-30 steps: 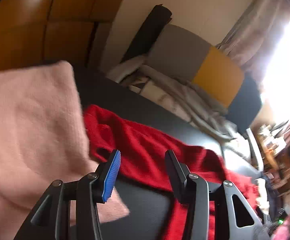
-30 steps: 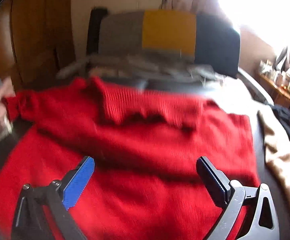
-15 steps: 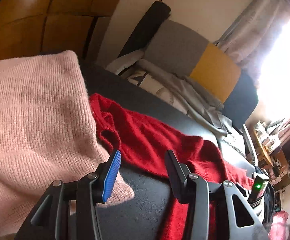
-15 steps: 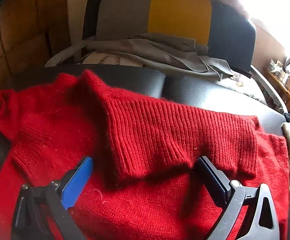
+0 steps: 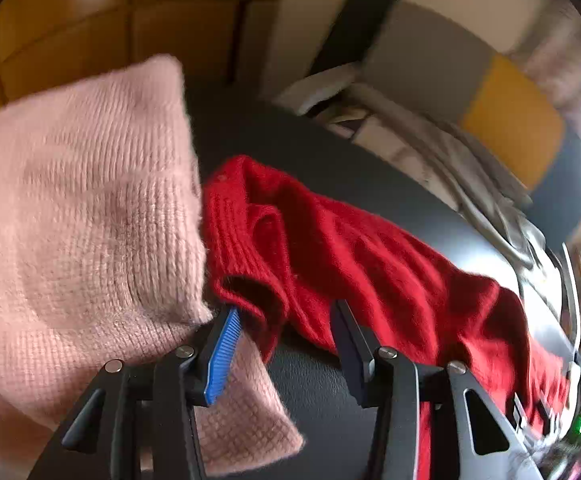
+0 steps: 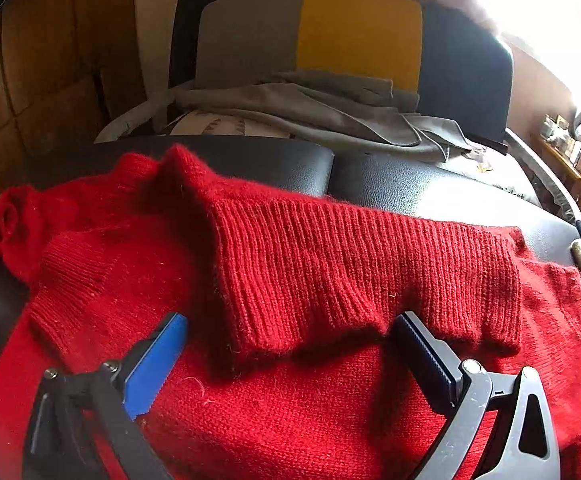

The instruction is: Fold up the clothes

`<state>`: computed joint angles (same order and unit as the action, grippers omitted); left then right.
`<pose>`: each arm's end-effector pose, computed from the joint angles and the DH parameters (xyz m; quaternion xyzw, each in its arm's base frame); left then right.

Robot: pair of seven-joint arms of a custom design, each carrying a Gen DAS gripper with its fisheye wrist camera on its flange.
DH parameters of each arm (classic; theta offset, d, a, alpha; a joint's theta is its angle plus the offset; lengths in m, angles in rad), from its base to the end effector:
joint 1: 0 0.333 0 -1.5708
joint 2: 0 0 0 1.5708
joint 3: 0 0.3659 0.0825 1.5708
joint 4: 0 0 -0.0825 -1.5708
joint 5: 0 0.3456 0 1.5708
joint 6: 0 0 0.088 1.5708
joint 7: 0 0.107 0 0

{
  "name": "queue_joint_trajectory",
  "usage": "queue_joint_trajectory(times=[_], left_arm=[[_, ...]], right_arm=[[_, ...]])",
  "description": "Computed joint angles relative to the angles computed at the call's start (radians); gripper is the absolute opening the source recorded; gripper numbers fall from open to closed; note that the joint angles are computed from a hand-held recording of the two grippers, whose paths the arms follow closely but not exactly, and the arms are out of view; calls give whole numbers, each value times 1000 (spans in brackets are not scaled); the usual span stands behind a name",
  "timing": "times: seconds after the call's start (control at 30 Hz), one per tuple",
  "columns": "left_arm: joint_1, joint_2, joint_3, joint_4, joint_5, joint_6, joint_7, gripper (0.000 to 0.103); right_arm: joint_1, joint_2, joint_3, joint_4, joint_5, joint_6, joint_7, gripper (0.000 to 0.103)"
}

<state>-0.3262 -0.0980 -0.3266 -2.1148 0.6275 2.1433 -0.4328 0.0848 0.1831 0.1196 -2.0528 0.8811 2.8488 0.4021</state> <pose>0.4080 -0.2880 0.5409 -0.9229 0.2542 -0.1939 0.2147 0.5888 0.0756 0.4770 -0.8199 0.4388 -0.1829 0.3190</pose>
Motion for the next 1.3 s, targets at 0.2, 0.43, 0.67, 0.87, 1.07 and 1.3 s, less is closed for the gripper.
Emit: queue_joint_trajectory(times=[0.2,0.43,0.67,0.87,1.07,1.3], left_arm=[[23,2,24,-28,-4,22,-94,17],[62,-94,9,-133,81,169,-143,6],[143,-145,-24,-137,254,398,-170,6],[145,-6,-39,55,452,584,-142,6],[83,228,23,283,418,816,17,6],[183,485,-176,434,17,877,497,6]], right_arm=[[-3,0,2,4,19,-9,-12,103],[-10,5,0,15,45,-30,-39,103],[-11,7,-4,19,62,-40,-56,103],[-8,8,-7,21,61,-44,-59,103],[-11,8,-7,25,73,-57,-69,103],[-10,9,-10,29,86,-70,-76,103]])
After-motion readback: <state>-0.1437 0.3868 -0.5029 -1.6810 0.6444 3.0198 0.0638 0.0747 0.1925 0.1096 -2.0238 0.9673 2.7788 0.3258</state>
